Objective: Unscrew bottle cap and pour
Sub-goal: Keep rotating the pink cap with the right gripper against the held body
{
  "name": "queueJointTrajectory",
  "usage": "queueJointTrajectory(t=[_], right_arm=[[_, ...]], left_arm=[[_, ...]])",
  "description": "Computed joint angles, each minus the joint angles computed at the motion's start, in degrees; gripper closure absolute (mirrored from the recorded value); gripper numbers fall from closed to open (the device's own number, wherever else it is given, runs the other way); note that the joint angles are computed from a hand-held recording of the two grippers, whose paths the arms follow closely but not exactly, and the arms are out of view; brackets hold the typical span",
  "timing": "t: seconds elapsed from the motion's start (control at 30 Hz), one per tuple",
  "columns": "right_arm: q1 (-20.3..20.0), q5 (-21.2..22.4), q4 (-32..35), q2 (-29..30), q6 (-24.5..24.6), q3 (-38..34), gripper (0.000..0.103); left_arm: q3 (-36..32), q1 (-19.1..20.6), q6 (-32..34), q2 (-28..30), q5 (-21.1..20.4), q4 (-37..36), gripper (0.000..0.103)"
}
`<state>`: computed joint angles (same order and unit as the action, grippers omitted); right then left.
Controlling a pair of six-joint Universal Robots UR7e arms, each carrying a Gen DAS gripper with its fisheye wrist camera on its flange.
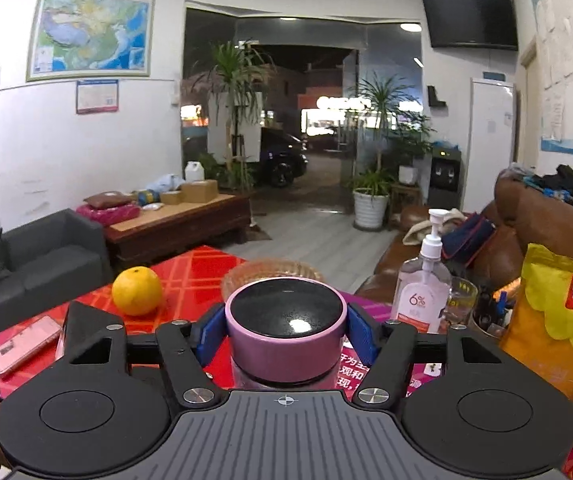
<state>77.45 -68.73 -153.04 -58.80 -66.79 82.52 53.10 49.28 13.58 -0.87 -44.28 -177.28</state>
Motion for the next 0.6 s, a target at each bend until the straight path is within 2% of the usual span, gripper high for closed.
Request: queueJointTrajectory(t=[0.2, 0.37, 0.6], right_arm=[[-1.11, 3.61, 15.19, 1.7, -7.36, -7.63, 0.039], [-1.44, 4.29, 19.78, 2.18, -10.29, -9.8, 0.039], [0.82, 0.95, 7.5, 0.12, -1.6, -3.33, 0.028]], left_arm=[[-0.24, 0.03, 0.21, 0.05, -0.1, 0.37, 0.037], [-0.5, 0.02, 0.28, 0.1, -0.14, 0.81, 0.037], [-0.91, -0.04, 0.01, 0.25, -0.15, 1.4, 0.037]])
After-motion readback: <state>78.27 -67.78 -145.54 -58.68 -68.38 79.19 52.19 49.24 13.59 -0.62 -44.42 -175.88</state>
